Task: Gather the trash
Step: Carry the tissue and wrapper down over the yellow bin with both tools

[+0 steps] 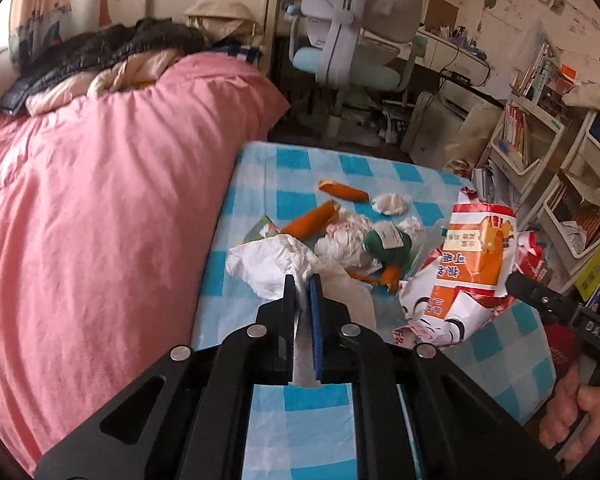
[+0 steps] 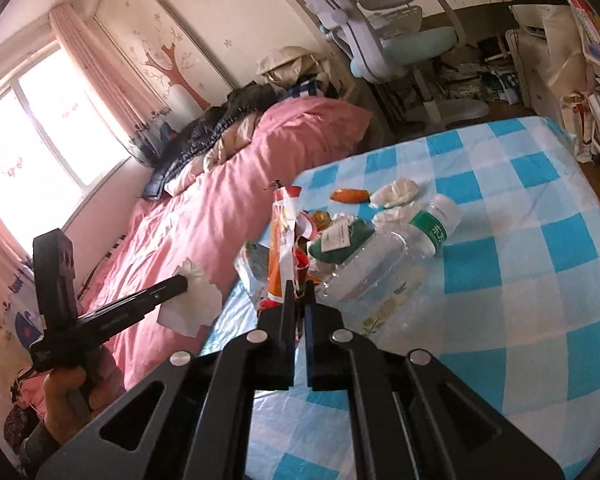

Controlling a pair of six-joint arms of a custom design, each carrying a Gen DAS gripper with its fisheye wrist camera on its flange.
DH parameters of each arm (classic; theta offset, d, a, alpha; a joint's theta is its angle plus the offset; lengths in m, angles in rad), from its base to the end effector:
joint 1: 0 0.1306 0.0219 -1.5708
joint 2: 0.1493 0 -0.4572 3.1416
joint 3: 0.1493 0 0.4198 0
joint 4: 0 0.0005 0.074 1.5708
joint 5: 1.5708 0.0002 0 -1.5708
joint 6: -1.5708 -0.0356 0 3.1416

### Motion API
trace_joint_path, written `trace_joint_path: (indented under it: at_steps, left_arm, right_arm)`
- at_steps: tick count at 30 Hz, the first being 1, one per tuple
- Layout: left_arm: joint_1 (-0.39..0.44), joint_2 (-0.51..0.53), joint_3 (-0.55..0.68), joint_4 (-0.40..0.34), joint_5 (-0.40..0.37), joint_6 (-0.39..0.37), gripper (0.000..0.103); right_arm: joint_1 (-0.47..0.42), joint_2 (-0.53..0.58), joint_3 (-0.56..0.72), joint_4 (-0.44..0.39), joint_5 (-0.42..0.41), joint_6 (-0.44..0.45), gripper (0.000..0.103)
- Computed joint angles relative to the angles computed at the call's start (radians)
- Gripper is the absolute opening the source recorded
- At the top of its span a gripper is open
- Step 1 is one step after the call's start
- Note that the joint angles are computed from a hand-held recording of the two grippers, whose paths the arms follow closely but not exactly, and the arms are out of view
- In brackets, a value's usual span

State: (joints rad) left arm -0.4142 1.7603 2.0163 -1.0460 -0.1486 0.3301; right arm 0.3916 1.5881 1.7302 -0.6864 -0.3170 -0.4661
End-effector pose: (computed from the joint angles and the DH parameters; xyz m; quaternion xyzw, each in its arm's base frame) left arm 0.6031 -0.2599 0.5904 0.0106 0.9226 -0.0741 0.3785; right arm 0.5556 0.2409 0.5849 -0.0454 0.8625 0.3267 0.3838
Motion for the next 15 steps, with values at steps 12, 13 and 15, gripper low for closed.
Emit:
trace_joint_path:
  at_steps: [12, 13, 15]
  left_arm:
    - [-0.042, -0.107, -0.162, 0.073, -0.017, 0.002, 0.007]
    - [-0.054, -0.133, -0.197, 0.085, -0.017, 0.010, 0.007]
    - [-0.071, -0.163, -0.243, 0.100, -0.020, 0.008, 0.007]
  right_arm:
    - [0.021, -0.171, -0.187, 0.080, -0.015, 0.017, 0.004]
    - [0.030, -0.195, -0.213, 0.073, -0.012, 0.019, 0.004]
    - [0.044, -0.223, -0.238, 0.060, -0.008, 0.027, 0.004]
